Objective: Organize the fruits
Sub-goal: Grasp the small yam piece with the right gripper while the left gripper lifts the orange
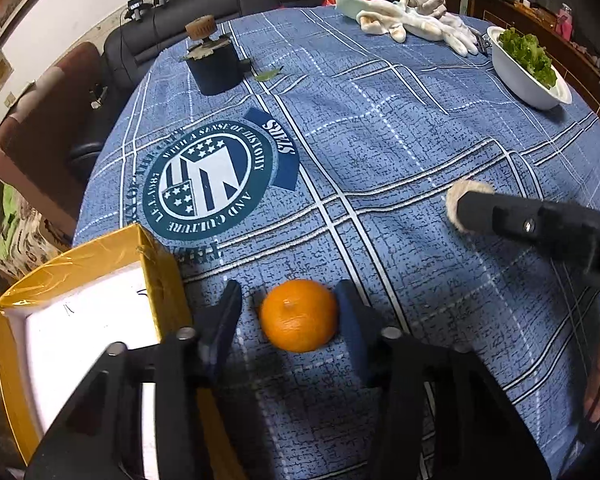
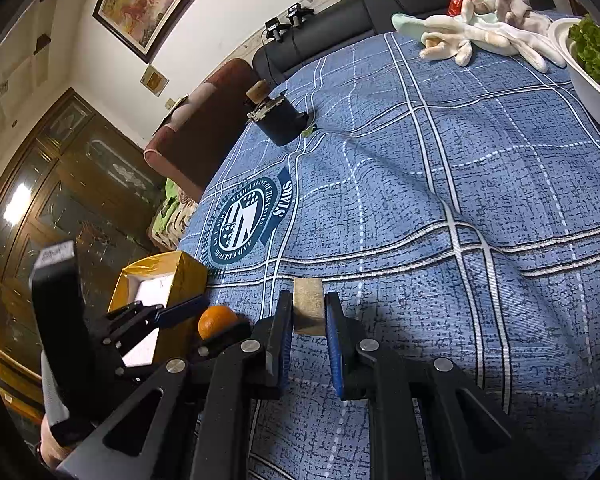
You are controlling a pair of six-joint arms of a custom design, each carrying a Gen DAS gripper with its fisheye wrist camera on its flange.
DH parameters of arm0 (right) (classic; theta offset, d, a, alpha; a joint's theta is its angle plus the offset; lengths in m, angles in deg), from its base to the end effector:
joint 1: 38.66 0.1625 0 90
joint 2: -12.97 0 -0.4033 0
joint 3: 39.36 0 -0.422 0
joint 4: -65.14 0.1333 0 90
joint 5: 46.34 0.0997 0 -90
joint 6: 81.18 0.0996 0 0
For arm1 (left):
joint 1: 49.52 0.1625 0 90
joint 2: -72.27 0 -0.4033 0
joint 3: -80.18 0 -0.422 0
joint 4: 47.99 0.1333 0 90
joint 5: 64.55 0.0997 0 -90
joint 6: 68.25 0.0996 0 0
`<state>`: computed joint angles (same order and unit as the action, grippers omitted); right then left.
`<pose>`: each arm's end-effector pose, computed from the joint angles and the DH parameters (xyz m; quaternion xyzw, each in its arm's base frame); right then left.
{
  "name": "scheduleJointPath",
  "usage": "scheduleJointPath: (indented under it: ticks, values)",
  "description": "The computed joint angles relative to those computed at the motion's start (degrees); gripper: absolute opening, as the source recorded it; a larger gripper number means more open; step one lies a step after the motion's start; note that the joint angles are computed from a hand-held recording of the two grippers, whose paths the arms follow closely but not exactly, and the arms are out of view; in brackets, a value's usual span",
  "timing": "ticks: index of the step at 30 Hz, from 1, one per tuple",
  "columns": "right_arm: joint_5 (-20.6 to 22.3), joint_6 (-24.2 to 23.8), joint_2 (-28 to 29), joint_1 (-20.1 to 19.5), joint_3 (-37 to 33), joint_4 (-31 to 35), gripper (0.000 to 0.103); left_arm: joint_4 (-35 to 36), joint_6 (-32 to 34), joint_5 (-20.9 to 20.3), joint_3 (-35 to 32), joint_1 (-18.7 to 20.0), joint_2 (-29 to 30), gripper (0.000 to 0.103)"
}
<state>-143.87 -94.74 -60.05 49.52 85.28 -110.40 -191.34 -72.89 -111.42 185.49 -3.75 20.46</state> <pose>0.1037 -0.5212 0.1911 0.0786 -0.9514 0.2801 0.1012 -0.2741 -0.5703 0.0673 0.3154 0.8749 -0.1509 0.3351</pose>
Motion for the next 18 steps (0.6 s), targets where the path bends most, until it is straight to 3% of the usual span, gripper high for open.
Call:
scheduleJointPath:
  ticks: [6,18]
  values:
    - [0.6,-1.0,-0.2,0.6,0.5,0.0,0.015,-1.2,0.9,1.3,1.1,-1.3,0.0,0.034]
    - [5.8,-6.8,-0.6,3.4,3.2,-4.5,0.015,-18.4,0.3,8.3,13.9,-7.5,-9.1,0.034]
